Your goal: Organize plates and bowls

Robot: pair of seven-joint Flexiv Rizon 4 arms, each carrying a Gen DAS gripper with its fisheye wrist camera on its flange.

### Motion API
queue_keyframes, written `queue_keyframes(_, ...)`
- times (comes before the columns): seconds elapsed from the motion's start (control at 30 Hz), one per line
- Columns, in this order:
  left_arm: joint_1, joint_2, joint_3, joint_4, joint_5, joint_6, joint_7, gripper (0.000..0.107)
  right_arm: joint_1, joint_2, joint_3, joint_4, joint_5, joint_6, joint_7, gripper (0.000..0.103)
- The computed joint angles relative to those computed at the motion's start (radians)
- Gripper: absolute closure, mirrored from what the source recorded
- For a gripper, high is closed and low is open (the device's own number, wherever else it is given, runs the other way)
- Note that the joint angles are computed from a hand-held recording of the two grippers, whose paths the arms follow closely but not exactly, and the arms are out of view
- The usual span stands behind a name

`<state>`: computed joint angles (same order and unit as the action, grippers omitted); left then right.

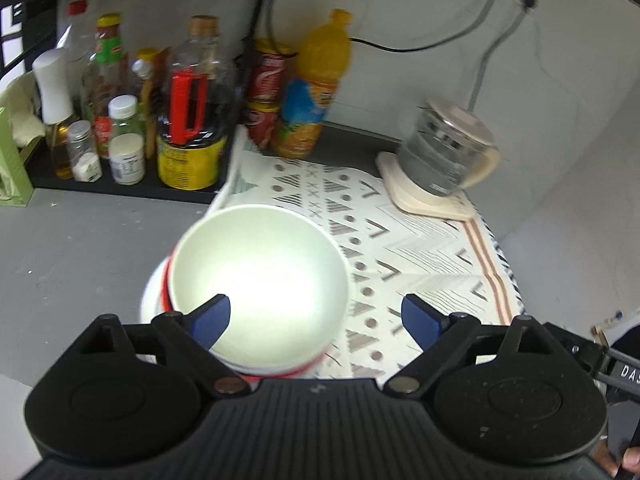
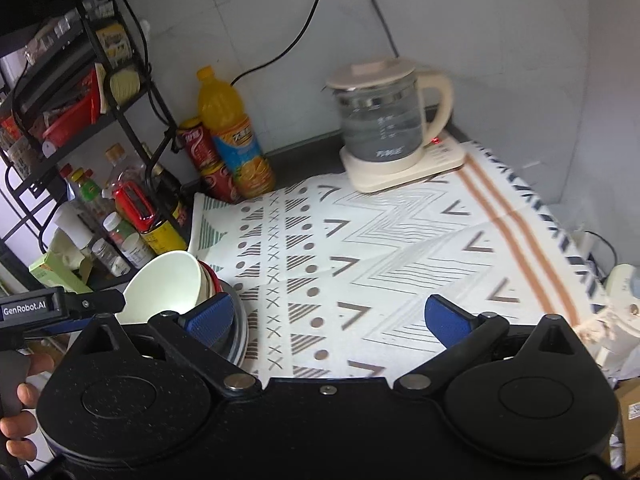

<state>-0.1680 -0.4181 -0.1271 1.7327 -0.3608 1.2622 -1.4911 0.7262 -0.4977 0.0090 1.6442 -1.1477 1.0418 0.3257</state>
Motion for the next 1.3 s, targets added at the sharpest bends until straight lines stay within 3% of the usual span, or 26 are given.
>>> queue_keyframes(0.1,-0.021,0.038,0.007,0.030,0.016,-0.009,-0.014,0.015,0.010,0.049,0.011,0.051,-0.014,-0.038,0.040,0.000)
queue_keyframes(0.4,-0.030,0.153,-0.043,0.185,-0.048,0.044,0.099,0.013,0.025,0.128,0.089,0.133,-0.091,-0.188,0.126,0.000)
queue_keyframes(0.9,-0.073,0.304,-0.014,0.383,-0.138,0.128,0.229,0.007,0.095,0.153,0.163,0.152,-0.098,-0.360,0.173,0.000)
queue_keyframes(1.3,-0.113,0.375,0.009,0.484,-0.252,0.174,0.334,0.005,0.133,0.156,0.184,0.162,-0.105,-0.400,0.201,0.000)
